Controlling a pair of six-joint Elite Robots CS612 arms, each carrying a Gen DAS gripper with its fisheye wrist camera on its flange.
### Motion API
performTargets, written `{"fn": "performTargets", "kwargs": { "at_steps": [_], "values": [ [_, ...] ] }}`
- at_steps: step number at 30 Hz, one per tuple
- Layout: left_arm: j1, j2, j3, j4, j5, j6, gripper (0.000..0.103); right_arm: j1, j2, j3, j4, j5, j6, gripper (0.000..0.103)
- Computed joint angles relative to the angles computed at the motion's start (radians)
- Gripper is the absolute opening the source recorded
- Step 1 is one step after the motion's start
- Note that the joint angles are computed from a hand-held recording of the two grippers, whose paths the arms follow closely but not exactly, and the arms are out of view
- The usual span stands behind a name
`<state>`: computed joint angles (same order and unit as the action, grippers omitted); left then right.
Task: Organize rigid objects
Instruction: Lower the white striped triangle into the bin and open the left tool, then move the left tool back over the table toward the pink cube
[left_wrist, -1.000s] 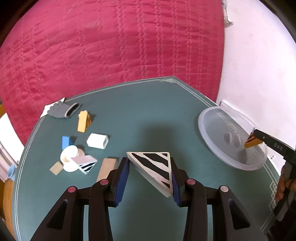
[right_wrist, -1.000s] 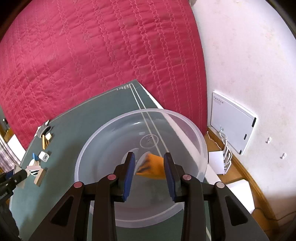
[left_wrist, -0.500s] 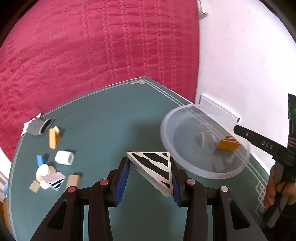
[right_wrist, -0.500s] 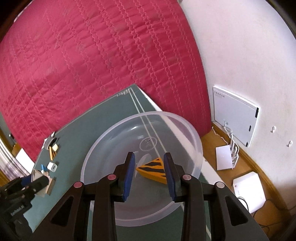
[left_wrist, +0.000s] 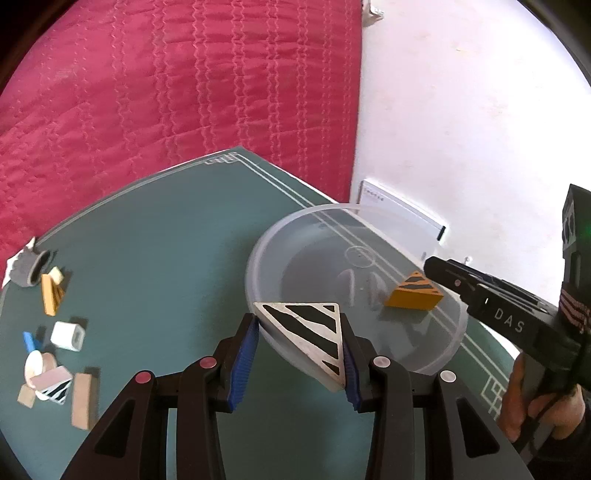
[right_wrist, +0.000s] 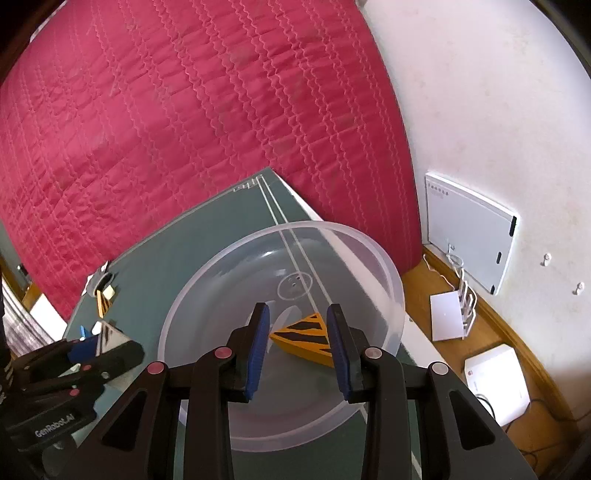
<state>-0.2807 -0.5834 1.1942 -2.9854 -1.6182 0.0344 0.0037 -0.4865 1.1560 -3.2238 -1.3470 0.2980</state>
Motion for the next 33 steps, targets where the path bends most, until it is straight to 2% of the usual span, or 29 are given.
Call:
{"fn": "performTargets", "kwargs": {
  "at_steps": [6, 7, 8, 10, 21, 24, 25, 29, 33],
  "values": [
    [-0.005, 0.017, -0.025, 0.013, -0.039, 0.015, 0.044, -0.001, 0.001, 0.001, -0.017, -0.013, 0.018, 0.034],
    [-0.007, 0.02, -0.027, 0.009, -0.044, 0.017, 0.047, 0.0, 0.001, 0.001, -0.019, -0.016, 0.018, 0.034],
    [-0.007, 0.022, -0.031, 0.015, -0.047, 0.017, 0.059, 0.0, 0.001, 0.0, -0.021, -0.019, 0.018, 0.034],
    [-0.008, 0.023, -0.028, -0.001, -0.038, 0.004, 0.075, 0.001, 0.002, 0.0, -0.024, -0.024, 0.018, 0.034],
    [0.002, 0.022, -0.006, -0.031, 0.057, -0.029, 0.076, 0.01, 0.003, 0.003, -0.031, -0.033, -0.025, 0.036],
    [0.002, 0.018, 0.004, -0.043, 0.085, -0.032, 0.082, 0.015, 0.003, 0.006, -0.036, -0.032, -0.053, 0.036],
    [0.002, 0.017, 0.008, -0.047, 0.092, -0.034, 0.085, 0.016, 0.004, 0.006, -0.037, -0.031, -0.062, 0.037],
    [0.007, 0.012, 0.018, -0.052, 0.108, -0.056, 0.095, 0.021, 0.005, 0.01, -0.056, -0.022, -0.084, 0.054],
    [0.013, 0.01, 0.027, -0.056, 0.124, -0.072, 0.098, 0.028, 0.007, 0.008, -0.061, -0.027, -0.102, 0.06]
  ]
}}
